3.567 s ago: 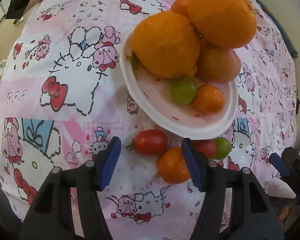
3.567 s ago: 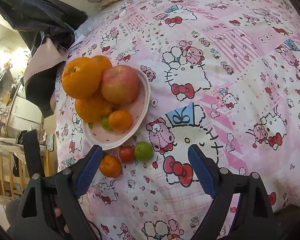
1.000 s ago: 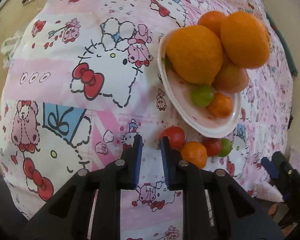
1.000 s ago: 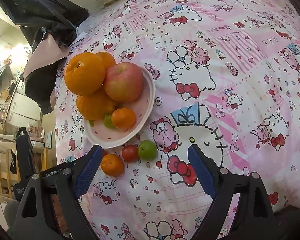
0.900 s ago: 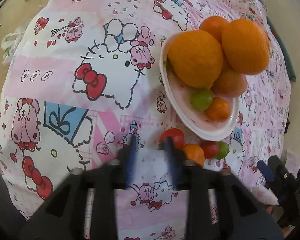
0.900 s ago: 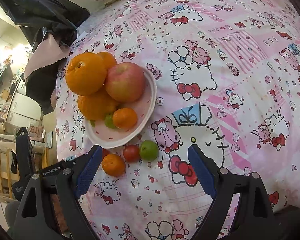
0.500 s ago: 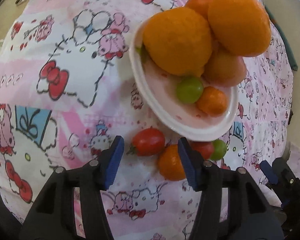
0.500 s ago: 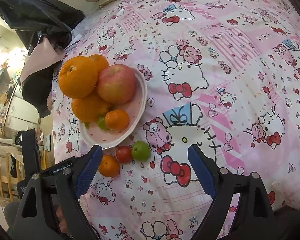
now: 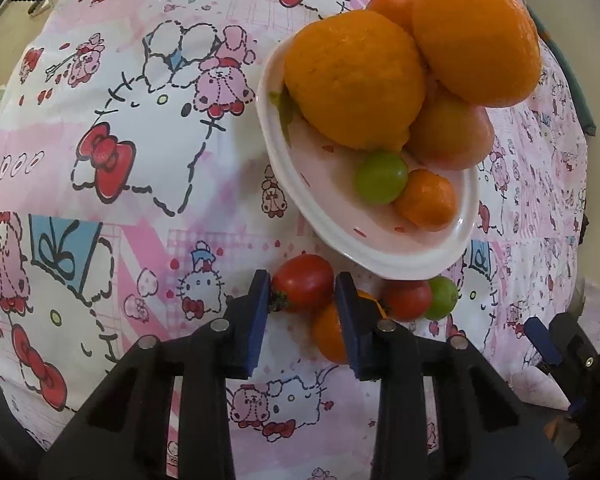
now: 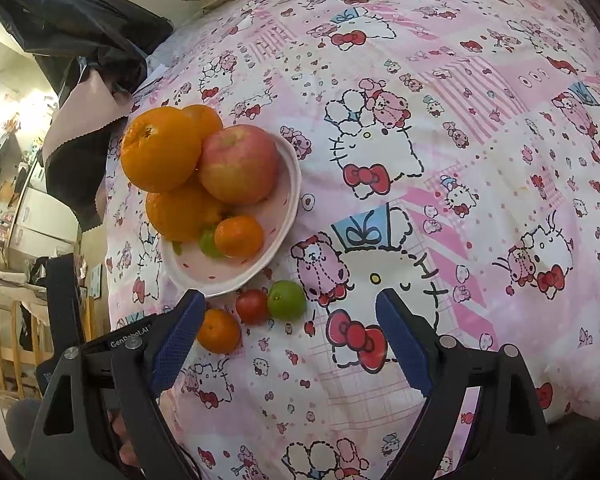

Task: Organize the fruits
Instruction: 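Grasp the red cherry tomato beside the plate with the left tool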

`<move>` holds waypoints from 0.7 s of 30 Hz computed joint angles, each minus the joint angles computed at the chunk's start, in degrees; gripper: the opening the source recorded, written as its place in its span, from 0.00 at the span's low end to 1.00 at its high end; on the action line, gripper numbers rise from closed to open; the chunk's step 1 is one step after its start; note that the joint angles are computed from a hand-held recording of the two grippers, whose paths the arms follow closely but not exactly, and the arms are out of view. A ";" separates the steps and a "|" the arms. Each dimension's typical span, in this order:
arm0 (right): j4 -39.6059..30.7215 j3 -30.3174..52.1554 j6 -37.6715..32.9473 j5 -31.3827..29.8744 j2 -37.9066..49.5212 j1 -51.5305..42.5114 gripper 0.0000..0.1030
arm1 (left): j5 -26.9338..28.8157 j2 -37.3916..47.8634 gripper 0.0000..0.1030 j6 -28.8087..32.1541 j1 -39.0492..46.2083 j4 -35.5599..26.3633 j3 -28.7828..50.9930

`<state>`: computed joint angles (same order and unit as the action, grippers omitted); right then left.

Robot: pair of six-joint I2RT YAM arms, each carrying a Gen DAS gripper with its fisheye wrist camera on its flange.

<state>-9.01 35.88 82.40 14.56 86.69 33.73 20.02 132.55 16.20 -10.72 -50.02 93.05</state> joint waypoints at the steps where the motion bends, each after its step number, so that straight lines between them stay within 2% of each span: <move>1: -0.08 -0.08 0.02 0.05 -0.09 -0.06 0.87 | 0.47 0.09 0.25 0.44 0.06 -0.34 0.31; 11: -0.12 -0.96 0.87 0.46 -1.09 -0.09 0.87 | 2.64 -3.89 0.25 2.25 1.44 0.24 -2.23; 21: 0.17 -0.68 0.77 0.49 -0.95 0.03 0.87 | 0.35 -12.01 0.25 6.46 3.43 3.23 -7.89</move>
